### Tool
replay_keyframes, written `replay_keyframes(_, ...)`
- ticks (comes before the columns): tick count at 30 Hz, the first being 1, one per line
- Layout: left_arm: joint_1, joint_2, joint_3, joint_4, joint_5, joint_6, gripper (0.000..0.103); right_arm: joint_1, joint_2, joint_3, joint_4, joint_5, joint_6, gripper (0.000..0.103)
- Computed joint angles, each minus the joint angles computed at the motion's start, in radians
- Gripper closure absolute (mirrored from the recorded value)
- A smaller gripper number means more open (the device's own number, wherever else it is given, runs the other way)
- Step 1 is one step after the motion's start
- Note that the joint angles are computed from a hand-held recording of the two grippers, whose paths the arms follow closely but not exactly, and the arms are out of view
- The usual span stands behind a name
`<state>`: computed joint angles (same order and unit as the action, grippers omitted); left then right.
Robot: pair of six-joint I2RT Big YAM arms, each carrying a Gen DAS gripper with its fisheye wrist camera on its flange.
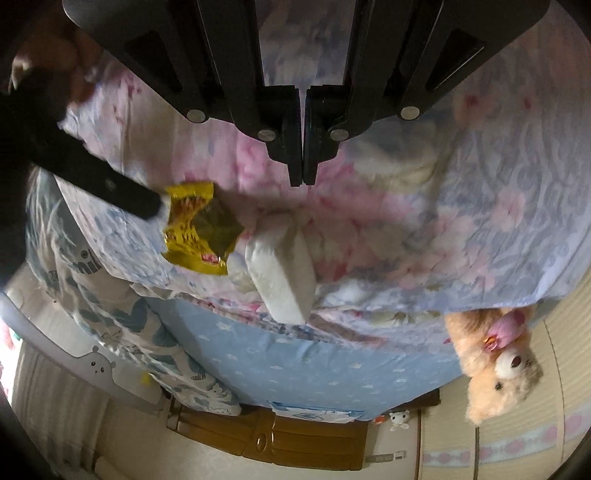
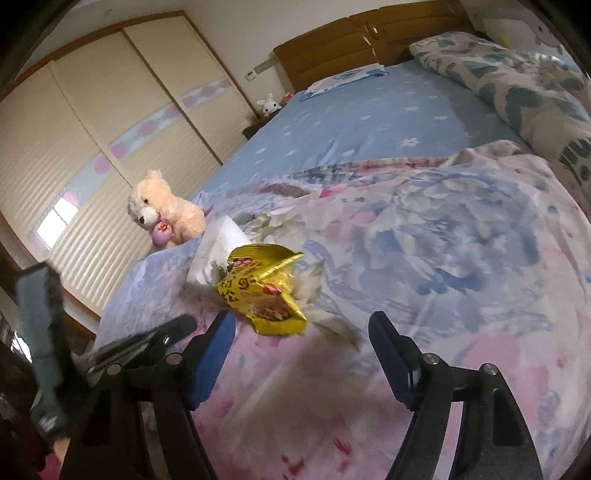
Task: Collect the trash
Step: 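Grasp the white tissue block with the left tool while the right tool grasps the yellow wrapper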
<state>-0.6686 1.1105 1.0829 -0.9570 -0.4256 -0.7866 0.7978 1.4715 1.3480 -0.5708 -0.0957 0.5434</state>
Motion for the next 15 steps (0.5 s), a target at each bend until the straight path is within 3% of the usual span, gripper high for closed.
replay_keyframes(5, -0.019, -0.003, -0.006, -0.022, -0.002, -0.005, 0.102, 0.016, 0.068, 0.083, -0.045, 0.013, -0.049, 0.027)
replay_keyframes(6, -0.019, -0.001, -0.004, -0.027, -0.002, -0.006, 0.102, 0.018, 0.084, 0.102, -0.054, 0.01, -0.06, 0.034)
replay_keyframes(7, -0.019, 0.001, -0.003, -0.028, -0.001, -0.01, 0.101, 0.019, 0.097, 0.117, -0.067, 0.006, -0.068, 0.053)
replay_keyframes(8, -0.017, 0.004, 0.0, -0.029, 0.0, -0.014, 0.101, 0.019, 0.118, 0.144, -0.101, -0.008, -0.078, 0.064)
replay_keyframes(9, -0.012, 0.008, 0.003, -0.028, 0.009, -0.018, 0.098, 0.019, 0.125, 0.153, -0.116, -0.017, -0.078, 0.086)
replay_keyframes(10, -0.007, 0.009, 0.005, -0.025, 0.015, -0.02, 0.09, 0.018, 0.125, 0.15, -0.116, -0.021, -0.073, 0.091)
replay_keyframes(13, -0.003, 0.031, 0.025, -0.018, -0.003, -0.033, 0.062, 0.015, 0.091, 0.106, -0.081, -0.02, -0.059, 0.092)
replay_keyframes(15, -0.003, 0.052, 0.045, -0.02, -0.021, -0.03, 0.054, 0.013, 0.067, 0.08, -0.065, -0.014, -0.054, 0.093)
